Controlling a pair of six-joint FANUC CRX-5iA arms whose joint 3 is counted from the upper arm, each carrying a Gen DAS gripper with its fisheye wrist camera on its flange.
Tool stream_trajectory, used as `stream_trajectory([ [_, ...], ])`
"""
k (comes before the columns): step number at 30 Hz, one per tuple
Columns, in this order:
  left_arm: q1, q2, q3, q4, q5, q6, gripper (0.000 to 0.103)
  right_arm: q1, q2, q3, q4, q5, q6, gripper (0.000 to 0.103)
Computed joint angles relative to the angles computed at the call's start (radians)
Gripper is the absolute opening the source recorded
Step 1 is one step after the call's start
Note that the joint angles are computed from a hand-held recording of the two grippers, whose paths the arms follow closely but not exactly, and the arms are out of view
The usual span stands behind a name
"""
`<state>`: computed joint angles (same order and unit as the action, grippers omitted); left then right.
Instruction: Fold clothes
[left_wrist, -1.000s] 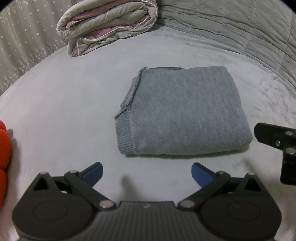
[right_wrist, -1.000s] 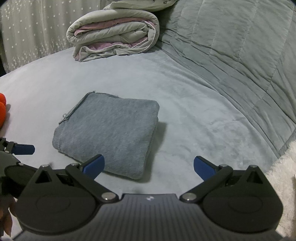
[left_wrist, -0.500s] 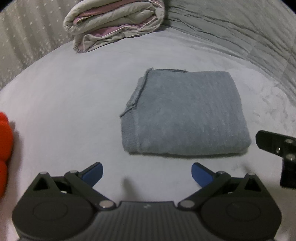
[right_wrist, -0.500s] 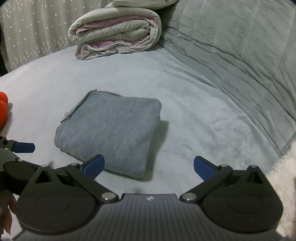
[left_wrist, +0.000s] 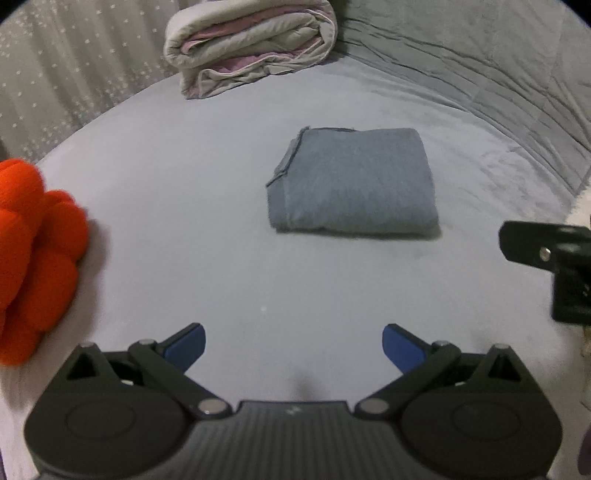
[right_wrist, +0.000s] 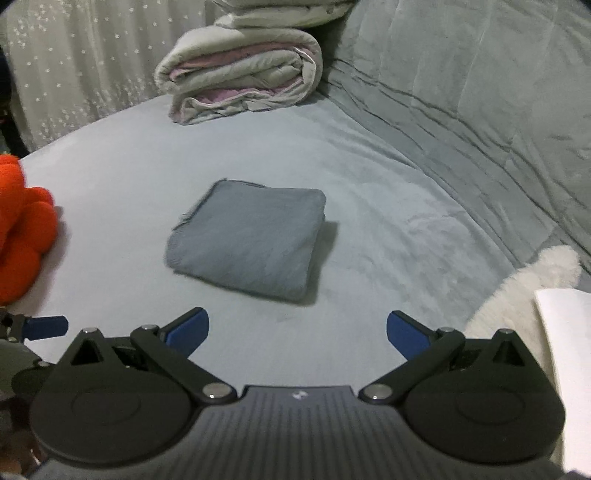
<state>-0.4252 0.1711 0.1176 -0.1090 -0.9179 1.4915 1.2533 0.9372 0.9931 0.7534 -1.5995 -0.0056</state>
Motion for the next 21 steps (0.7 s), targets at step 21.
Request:
stream_trajectory([
  [21,-0.041,-0.260,-0.168,-0.024,-0.072,0.096,0.102,0.142,-0.029,0.028,0.036,-0.093,-0.032,0.103],
])
